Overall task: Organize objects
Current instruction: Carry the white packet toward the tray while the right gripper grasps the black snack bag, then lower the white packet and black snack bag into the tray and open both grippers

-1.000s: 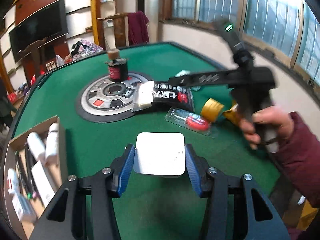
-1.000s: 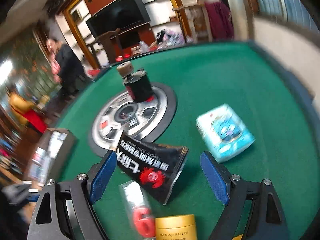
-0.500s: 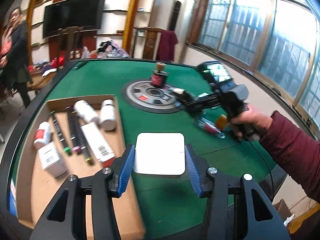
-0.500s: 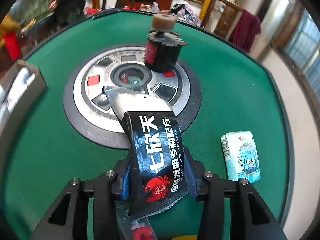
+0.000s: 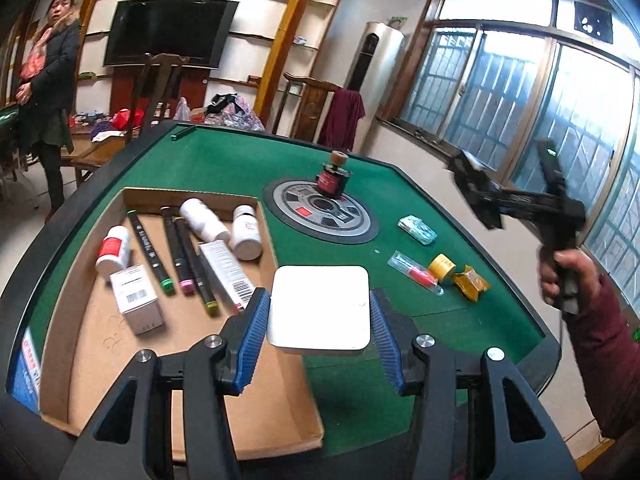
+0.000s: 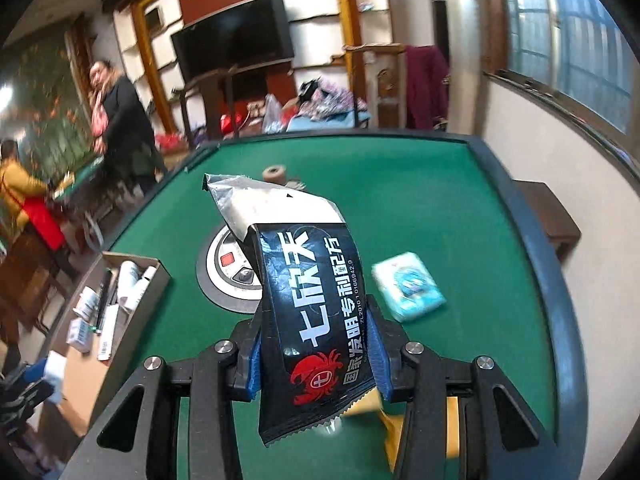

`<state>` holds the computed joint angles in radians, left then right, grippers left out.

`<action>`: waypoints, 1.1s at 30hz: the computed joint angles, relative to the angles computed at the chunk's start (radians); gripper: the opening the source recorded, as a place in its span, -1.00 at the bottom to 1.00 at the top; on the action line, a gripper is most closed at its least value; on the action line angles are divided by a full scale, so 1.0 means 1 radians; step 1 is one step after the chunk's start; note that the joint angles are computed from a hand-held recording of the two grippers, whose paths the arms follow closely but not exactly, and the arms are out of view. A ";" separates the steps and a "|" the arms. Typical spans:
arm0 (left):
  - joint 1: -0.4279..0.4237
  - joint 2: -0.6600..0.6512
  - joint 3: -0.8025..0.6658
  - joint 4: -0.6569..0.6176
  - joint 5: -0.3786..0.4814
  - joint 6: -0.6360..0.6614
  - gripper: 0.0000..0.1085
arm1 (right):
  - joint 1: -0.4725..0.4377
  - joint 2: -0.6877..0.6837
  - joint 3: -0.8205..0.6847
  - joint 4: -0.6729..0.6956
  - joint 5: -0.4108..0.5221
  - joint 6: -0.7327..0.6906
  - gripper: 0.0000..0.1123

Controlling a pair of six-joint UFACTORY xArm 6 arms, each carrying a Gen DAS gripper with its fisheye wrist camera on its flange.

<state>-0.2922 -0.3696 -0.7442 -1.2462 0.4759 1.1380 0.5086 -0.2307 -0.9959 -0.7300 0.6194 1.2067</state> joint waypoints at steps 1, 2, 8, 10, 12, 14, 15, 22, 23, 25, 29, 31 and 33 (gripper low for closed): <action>0.004 -0.003 0.006 0.005 -0.014 -0.011 -0.09 | 0.015 -0.002 -0.008 -0.006 0.018 0.016 -0.17; 0.012 -0.006 0.011 0.015 -0.024 -0.029 -0.10 | 0.031 -0.021 0.004 -0.004 0.032 0.027 -0.17; 0.089 -0.002 0.016 0.123 -0.076 -0.141 -0.10 | 0.099 0.065 -0.030 0.146 -0.084 -0.039 -0.17; 0.112 0.008 0.011 0.177 -0.092 -0.177 -0.10 | 0.124 0.162 -0.089 0.246 -0.156 -0.107 -0.17; 0.130 0.021 0.002 0.242 -0.105 -0.217 -0.10 | 0.153 0.256 -0.154 0.348 -0.213 -0.181 -0.17; 0.145 0.043 -0.016 0.290 -0.109 -0.235 -0.34 | 0.184 0.356 -0.231 0.482 -0.263 -0.284 -0.16; 0.151 0.053 -0.024 0.327 -0.107 -0.254 -0.34 | 0.203 0.409 -0.279 0.557 -0.278 -0.345 -0.16; 0.149 0.143 -0.071 0.430 -0.177 -0.306 -0.34 | 0.293 0.728 -0.655 0.858 -0.188 -0.620 -0.16; 0.152 0.154 -0.079 0.415 -0.176 -0.297 -0.34 | 0.298 0.768 -0.710 0.847 -0.160 -0.612 -0.16; 0.159 0.155 -0.079 0.373 -0.176 -0.267 -0.34 | 0.300 0.824 -0.786 0.844 -0.126 -0.615 -0.16; 0.165 0.127 -0.057 0.325 -0.178 -0.223 -0.30 | 0.295 0.898 -0.886 0.847 -0.064 -0.619 -0.16; 0.161 0.108 -0.036 0.342 -0.201 -0.233 -0.12 | 0.295 0.930 -0.929 0.830 -0.034 -0.606 -0.16; 0.154 0.086 -0.016 0.351 -0.229 -0.246 0.17 | 0.298 0.953 -0.969 0.785 0.000 -0.580 -0.14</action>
